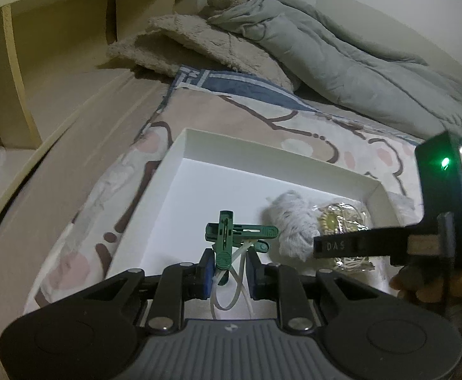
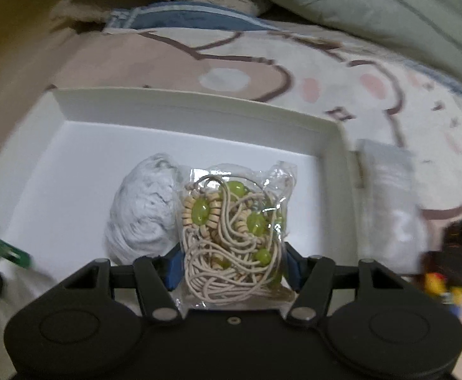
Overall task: Organize objects
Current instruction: 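Carry the green clip and beaded-cord bag over the white tray with both grippers, then lower both items into the tray and open both grippers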
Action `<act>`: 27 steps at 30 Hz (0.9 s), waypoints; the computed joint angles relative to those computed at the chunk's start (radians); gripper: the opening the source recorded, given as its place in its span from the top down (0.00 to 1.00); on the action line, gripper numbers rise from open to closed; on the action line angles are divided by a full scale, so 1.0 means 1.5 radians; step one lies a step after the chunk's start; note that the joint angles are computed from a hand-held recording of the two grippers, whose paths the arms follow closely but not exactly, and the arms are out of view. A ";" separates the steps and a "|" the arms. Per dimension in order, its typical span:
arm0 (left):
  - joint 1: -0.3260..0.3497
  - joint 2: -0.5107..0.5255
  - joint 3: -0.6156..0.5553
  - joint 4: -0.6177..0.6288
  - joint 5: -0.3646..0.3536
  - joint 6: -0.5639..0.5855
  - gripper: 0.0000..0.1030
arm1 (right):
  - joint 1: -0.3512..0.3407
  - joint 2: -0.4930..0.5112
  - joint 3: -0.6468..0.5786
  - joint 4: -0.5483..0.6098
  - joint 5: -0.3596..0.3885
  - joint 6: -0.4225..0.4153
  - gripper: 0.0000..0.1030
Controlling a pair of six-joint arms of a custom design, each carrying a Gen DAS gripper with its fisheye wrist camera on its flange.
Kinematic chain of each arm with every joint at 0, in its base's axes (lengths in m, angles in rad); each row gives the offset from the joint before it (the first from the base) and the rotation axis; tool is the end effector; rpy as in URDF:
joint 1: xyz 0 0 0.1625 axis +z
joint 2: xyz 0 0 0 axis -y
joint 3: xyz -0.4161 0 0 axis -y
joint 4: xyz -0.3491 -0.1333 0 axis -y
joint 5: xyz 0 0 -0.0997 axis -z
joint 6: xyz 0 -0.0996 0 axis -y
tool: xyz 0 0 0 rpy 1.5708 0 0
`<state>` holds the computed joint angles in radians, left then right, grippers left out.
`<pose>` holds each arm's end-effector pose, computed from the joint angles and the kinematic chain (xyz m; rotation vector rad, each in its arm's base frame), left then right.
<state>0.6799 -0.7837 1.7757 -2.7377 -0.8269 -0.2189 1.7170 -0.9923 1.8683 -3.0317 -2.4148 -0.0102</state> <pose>-0.3377 -0.5312 0.1092 0.7458 2.3957 -0.7023 0.1414 -0.5560 0.2426 -0.1267 -2.2544 0.7404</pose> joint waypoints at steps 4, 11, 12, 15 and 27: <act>0.010 0.005 -0.001 -0.021 0.025 0.012 0.78 | 0.001 -0.006 0.000 0.010 0.072 0.003 0.40; 0.012 0.017 -0.008 -0.026 0.048 0.021 0.78 | 0.009 -0.039 0.023 0.066 0.090 0.065 0.40; 0.009 0.019 -0.008 -0.033 0.054 0.026 0.78 | 0.009 -0.048 0.032 0.070 0.094 0.075 0.40; 0.002 0.025 -0.010 -0.055 0.064 0.036 0.78 | 0.009 -0.072 0.053 0.072 0.104 0.096 0.40; -0.011 0.035 -0.024 -0.019 0.080 0.003 0.58 | 0.013 -0.117 0.090 0.136 0.153 0.126 0.24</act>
<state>0.6636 -0.7318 1.7391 -2.7656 -0.7068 -0.2144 1.7372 -1.1685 2.0039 -2.8275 -2.1852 0.1795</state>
